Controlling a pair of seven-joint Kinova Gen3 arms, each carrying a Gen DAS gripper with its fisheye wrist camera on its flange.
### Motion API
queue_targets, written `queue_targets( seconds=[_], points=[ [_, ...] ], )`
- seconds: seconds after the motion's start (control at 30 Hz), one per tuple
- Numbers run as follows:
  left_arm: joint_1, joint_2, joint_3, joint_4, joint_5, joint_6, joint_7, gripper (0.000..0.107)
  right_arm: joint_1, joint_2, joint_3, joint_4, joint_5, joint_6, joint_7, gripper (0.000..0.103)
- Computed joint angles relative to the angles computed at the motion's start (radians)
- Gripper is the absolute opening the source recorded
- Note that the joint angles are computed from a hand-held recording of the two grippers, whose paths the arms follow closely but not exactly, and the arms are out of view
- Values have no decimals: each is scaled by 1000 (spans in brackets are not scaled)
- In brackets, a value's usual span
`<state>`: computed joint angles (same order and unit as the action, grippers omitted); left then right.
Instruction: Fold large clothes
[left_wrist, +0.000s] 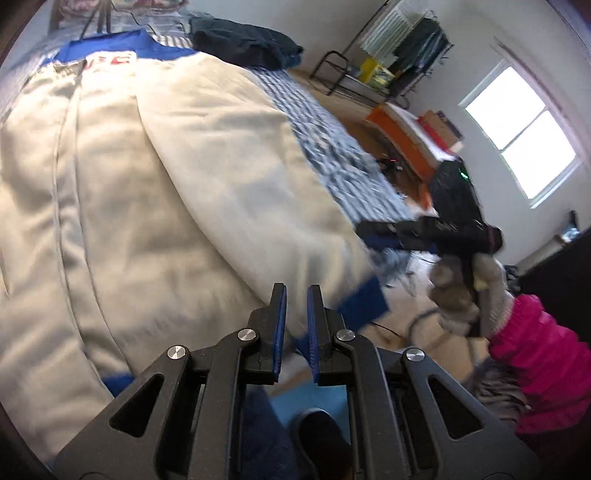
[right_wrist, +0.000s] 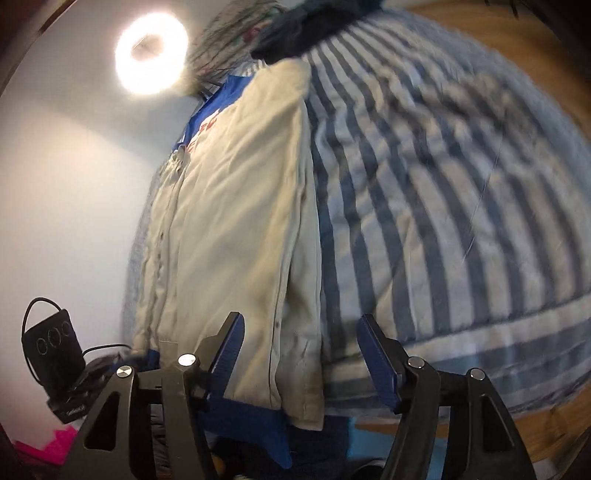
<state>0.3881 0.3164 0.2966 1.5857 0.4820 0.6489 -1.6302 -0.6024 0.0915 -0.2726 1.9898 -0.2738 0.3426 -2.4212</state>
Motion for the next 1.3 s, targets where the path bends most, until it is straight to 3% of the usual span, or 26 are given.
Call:
queue_targets(
  seconds=[0.07,0.13,0.17,0.23,0.33,0.4,0.57,0.73,0.83,1.03,1.3],
  points=[
    [73,35,-69,-45,-68,5,81,8,51,8,-63,15,-11,-41,-8,65],
    [98,79,-82,-80,-129,6,146,8,27,29,-57,-21,44,-16,-56,51],
    [91,103,-62,-94,-152,9,165,8,-12,45,-33,-55,85,21,-87,49],
    [107,154,-51,-124,-199,27,196,8,-105,67,44,-105,166,102,-123,23],
    [146,158,-75,-106,-243,-18,209,8,-204,67,117,-162,279,187,-235,13],
    [128,163,-53,-121,-255,3,212,8,-191,58,81,-179,358,211,-307,12],
    [57,119,-6,-78,-164,-5,163,8,-219,81,57,-275,496,298,-402,11],
    [-37,-4,40,40,-33,-68,55,8,-256,114,50,-378,577,358,-394,11],
    [-81,-84,30,105,47,-91,-4,8,-247,139,17,-432,609,374,-373,10],
    [-130,-202,-52,228,148,-112,-42,8,-281,212,19,-566,606,407,-264,10],
    [-213,-230,-116,348,386,-109,-162,8,-358,383,45,-849,545,542,-16,10]
  ],
)
